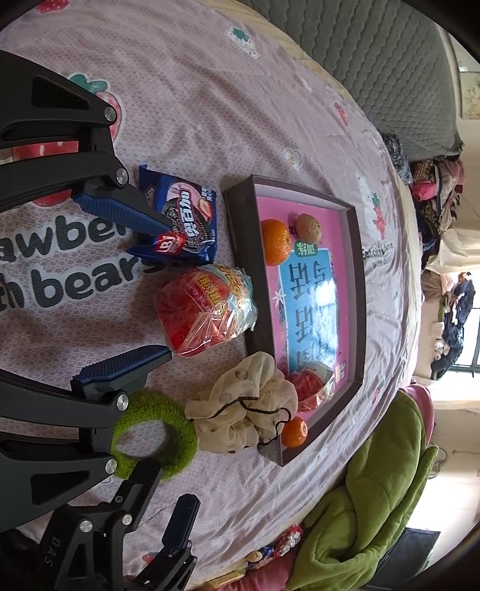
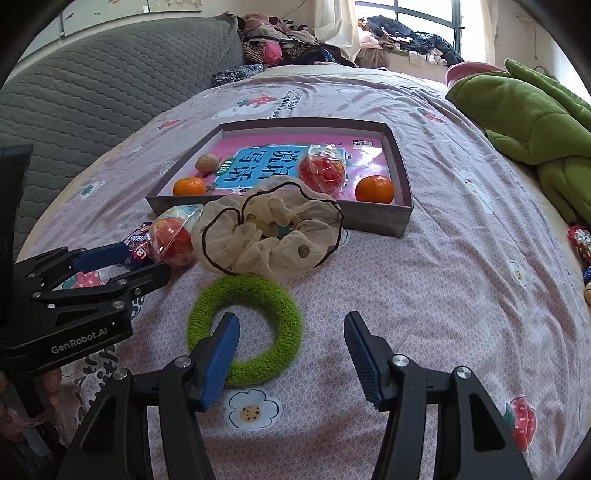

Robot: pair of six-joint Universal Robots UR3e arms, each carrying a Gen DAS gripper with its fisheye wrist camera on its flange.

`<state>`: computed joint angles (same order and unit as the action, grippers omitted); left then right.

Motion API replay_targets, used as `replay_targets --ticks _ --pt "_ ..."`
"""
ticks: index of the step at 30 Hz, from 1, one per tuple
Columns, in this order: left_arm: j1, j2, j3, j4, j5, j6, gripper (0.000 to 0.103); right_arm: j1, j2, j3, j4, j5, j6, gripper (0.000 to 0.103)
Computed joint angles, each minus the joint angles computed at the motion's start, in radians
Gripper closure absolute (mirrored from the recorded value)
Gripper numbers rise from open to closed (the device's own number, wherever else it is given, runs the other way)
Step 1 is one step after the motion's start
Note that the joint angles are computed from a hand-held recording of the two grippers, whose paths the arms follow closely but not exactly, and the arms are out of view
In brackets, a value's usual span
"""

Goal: Organize objects
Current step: 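Move the right tool to the green ring while the left tool approaches the red candy bag, then close the right tool on the green ring while the left tool grasps the red candy bag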

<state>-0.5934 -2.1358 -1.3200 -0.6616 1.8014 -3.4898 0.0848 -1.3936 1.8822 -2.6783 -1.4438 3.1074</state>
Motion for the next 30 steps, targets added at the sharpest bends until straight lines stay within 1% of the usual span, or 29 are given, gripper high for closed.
replay_targets --ticks 11,15,20,30 --pt "0.002 -0.069 0.083 -0.004 0.041 0.016 0.039 0.003 0.02 -0.004 -0.006 0.001 0.005 0.045" --pt "0.015 -0.094 0.115 -0.008 0.027 0.023 0.039 0.001 0.021 -0.003 -0.007 0.001 0.007 0.045" --pt "0.023 -0.112 0.127 0.026 0.001 0.049 0.039 -0.001 0.03 -0.008 0.0 0.002 0.009 0.045" --pt "0.034 -0.143 0.174 0.011 -0.018 0.053 0.039 -0.005 0.063 -0.017 -0.006 0.004 0.03 0.045"
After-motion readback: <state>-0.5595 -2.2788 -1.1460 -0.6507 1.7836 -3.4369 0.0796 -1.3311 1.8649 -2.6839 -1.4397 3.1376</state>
